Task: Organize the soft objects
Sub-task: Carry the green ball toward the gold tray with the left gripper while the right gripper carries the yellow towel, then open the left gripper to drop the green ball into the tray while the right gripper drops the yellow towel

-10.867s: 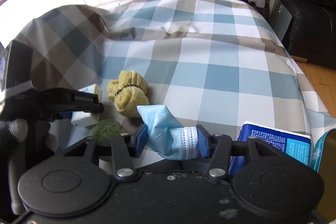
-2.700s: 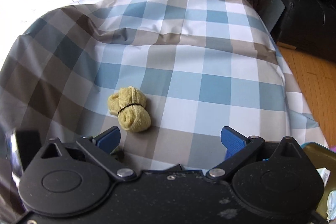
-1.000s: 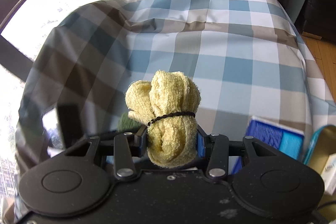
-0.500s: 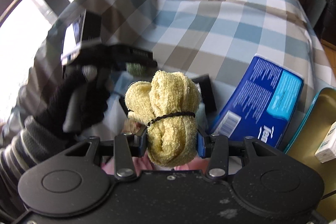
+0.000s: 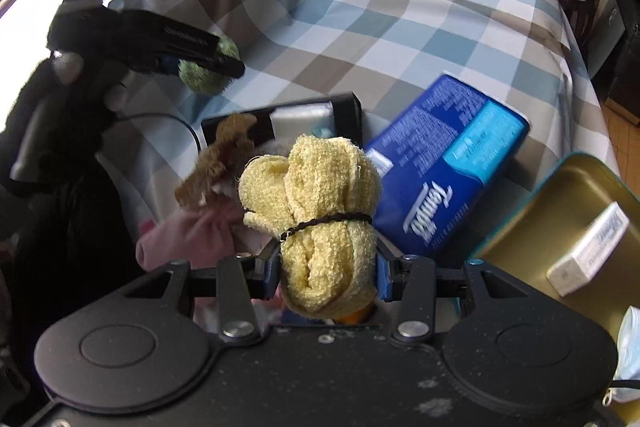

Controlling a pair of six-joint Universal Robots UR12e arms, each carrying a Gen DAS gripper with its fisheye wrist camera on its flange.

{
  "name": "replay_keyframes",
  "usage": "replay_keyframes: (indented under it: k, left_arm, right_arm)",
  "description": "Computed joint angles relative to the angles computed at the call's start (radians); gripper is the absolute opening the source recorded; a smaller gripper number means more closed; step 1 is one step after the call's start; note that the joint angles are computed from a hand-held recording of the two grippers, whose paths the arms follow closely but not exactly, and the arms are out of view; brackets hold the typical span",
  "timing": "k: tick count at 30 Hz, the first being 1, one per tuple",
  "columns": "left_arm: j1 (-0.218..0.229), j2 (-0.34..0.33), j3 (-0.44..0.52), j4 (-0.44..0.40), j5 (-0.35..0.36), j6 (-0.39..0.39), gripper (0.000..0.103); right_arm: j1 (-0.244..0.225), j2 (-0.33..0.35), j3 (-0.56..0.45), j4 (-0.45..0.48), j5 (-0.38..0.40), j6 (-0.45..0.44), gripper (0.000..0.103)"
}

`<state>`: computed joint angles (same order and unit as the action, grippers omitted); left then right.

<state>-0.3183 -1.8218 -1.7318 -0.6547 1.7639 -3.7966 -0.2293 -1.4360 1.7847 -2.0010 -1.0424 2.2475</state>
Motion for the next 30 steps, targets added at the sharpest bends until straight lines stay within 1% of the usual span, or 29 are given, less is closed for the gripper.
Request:
replay_keyframes:
  k: [2, 4, 7, 9, 12, 16, 18, 20, 22, 26, 28, 30]
  left_arm:
    - [-0.021, 0.000, 0.011, 0.004, 0.000, 0.036, 0.054]
    - [-0.043, -0.002, 0.023, 0.007, -0.009, 0.082, 0.054]
    - [-0.068, -0.010, 0.043, 0.002, -0.050, 0.140, 0.054]
    - [-0.082, -0.017, 0.059, -0.015, -0.080, 0.164, 0.054]
    - [-0.106, -0.029, 0.079, -0.036, -0.120, 0.197, 0.054]
    - [-0.142, -0.047, 0.107, -0.062, -0.152, 0.229, 0.054]
    - [-0.155, -0.061, 0.126, -0.076, -0.168, 0.242, 0.054]
    - [-0.167, -0.077, 0.146, -0.082, -0.182, 0.254, 0.054]
    - [-0.179, -0.093, 0.166, -0.082, -0.190, 0.269, 0.054]
    - [-0.197, -0.123, 0.206, -0.072, -0.204, 0.290, 0.054]
    - [-0.204, -0.140, 0.229, -0.068, -0.206, 0.296, 0.054]
    - [-0.208, -0.156, 0.251, -0.067, -0.212, 0.297, 0.055]
  right_arm:
    - [-0.019, -0.009, 0.018, -0.011, -0.005, 0.011, 0.044]
    - [-0.041, -0.018, 0.038, -0.032, 0.004, 0.041, 0.044]
    - [-0.084, -0.029, 0.070, -0.079, 0.036, 0.119, 0.044]
    - [-0.112, -0.039, 0.093, -0.128, 0.052, 0.183, 0.044]
    - [-0.153, -0.055, 0.129, -0.217, 0.065, 0.290, 0.044]
    - [-0.198, -0.074, 0.176, -0.365, 0.054, 0.429, 0.045]
    - [-0.221, -0.077, 0.193, -0.443, 0.047, 0.526, 0.045]
    - [-0.244, -0.079, 0.207, -0.507, 0.058, 0.612, 0.045]
    - [-0.256, -0.078, 0.220, -0.581, 0.045, 0.690, 0.045]
    - [-0.263, -0.078, 0.235, -0.724, -0.034, 0.815, 0.045]
    - [-0.270, -0.076, 0.239, -0.772, -0.053, 0.869, 0.045]
    - [-0.279, -0.074, 0.242, -0.808, -0.055, 0.927, 0.045]
